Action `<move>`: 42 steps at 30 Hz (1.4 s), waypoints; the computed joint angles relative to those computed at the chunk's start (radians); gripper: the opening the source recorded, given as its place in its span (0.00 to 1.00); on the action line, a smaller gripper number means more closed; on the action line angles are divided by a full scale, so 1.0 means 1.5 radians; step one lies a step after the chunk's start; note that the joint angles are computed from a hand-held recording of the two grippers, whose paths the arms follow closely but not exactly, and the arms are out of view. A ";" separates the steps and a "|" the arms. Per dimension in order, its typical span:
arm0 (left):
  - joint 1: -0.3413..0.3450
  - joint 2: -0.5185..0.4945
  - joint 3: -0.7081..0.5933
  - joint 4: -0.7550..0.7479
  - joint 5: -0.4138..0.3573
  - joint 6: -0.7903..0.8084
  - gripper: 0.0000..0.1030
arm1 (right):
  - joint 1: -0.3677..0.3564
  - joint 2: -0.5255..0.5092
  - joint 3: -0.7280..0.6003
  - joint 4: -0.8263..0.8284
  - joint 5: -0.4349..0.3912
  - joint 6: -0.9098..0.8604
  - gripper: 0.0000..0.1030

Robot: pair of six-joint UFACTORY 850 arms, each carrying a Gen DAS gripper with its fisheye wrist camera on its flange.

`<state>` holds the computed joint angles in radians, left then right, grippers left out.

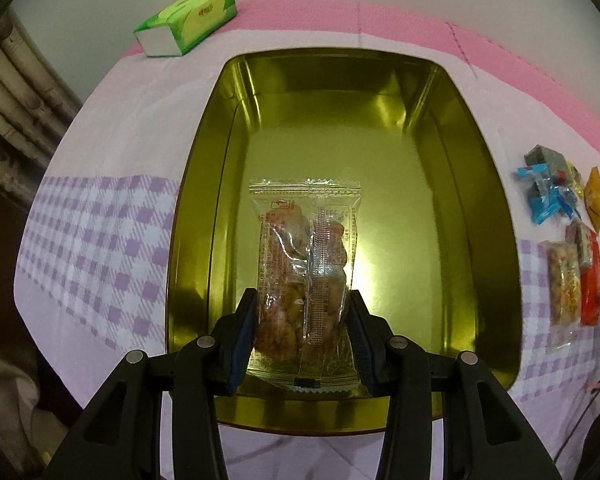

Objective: Organize snacks
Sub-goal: 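Carry the brittle bag into the gold tray and open the left gripper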

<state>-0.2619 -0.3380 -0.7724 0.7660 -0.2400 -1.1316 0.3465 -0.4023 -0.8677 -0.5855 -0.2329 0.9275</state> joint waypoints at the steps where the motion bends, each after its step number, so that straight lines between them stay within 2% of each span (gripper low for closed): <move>1: 0.000 -0.003 -0.002 -0.001 -0.002 0.002 0.43 | -0.001 -0.002 -0.003 0.012 -0.003 -0.012 0.49; 7: -0.005 -0.015 -0.006 0.014 -0.019 -0.013 0.43 | -0.002 -0.009 -0.017 0.043 -0.014 -0.039 0.48; 15: -0.020 -0.023 -0.005 0.071 -0.029 -0.063 0.43 | 0.005 -0.005 -0.012 -0.003 -0.015 0.027 0.45; 23: -0.007 -0.011 0.002 0.053 -0.010 -0.047 0.44 | 0.017 0.027 0.008 -0.081 -0.022 0.138 0.45; 29: 0.001 0.019 0.023 0.123 0.017 -0.117 0.47 | 0.047 0.062 -0.001 -0.122 -0.024 0.191 0.45; 32: 0.007 0.042 0.037 0.182 0.037 -0.173 0.54 | 0.070 0.065 -0.019 -0.111 -0.018 0.172 0.45; 35: 0.009 0.064 0.047 0.249 0.043 -0.237 0.57 | 0.099 0.055 -0.047 -0.052 0.000 0.109 0.45; 42: 0.050 0.116 0.075 0.371 0.069 -0.363 0.58 | 0.162 0.008 -0.122 0.171 0.036 -0.115 0.45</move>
<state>-0.1869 -0.1647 -0.6600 1.3219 -0.1362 -1.6761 0.5889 -0.3905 -1.0508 -0.3289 -0.1795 0.7548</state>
